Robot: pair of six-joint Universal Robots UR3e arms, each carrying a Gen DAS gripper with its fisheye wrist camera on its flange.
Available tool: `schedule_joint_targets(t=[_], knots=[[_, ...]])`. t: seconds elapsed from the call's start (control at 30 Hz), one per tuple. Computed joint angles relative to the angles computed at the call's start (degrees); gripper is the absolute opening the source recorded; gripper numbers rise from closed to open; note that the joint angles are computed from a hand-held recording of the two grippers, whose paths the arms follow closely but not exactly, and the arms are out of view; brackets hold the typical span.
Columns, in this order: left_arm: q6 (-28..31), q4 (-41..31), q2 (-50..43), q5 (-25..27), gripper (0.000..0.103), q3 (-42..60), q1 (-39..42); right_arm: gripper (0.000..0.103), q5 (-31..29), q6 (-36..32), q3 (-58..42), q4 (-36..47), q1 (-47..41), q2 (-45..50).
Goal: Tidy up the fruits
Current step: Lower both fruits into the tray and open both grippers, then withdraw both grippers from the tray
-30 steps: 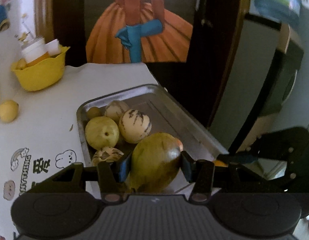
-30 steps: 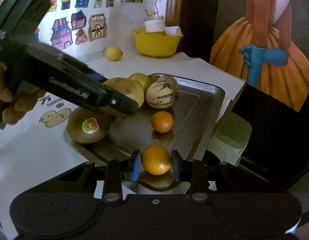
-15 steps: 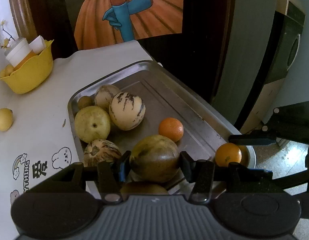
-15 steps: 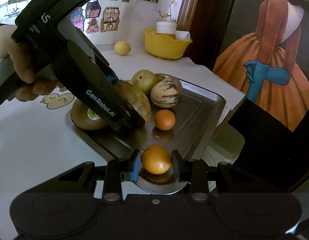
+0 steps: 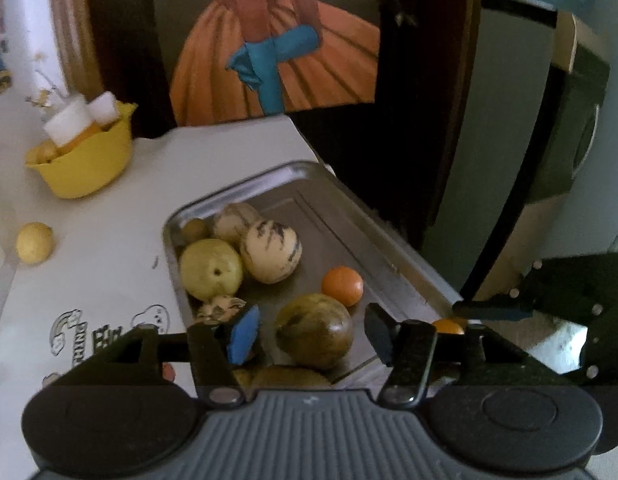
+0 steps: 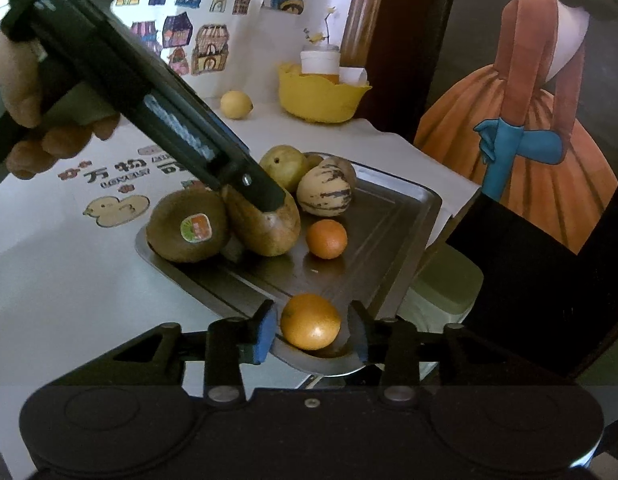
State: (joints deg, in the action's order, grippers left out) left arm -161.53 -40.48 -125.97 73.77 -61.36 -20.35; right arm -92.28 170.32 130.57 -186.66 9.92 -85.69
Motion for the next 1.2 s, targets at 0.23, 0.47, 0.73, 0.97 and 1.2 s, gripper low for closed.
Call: schedule_joint_targets(t=[0.23,0.47,0.73,0.97,1.2], knots=[[-7.7,17.5,12.7,-1.0,0.088,-23.0,3.2,0.061,-1.5,7.2,3.3,-3.7,3.5,-2.6],[-14.9,35.9,25.2,0.5,0.102,-45.7,7.5,0.088,-7.7,17.3,4.9,-7.8,11.7,-3.2],[-20.7,48.9,37.2,0.0,0.102,-66.8,14.7,0.102,-20.7,29.5,4.1,-13.4,23.3,-0.2],[-21.1,56.4,43.3,0.8,0.102,-78.5,18.2,0.102,-28.4,33.9,2.9,-14.3,29.2,3.4],[-20.4,58.8,45.5,-0.4,0.102,-83.6,20.4,0.102,-29.8,34.7,2.0,-13.9,30.6,4.4]])
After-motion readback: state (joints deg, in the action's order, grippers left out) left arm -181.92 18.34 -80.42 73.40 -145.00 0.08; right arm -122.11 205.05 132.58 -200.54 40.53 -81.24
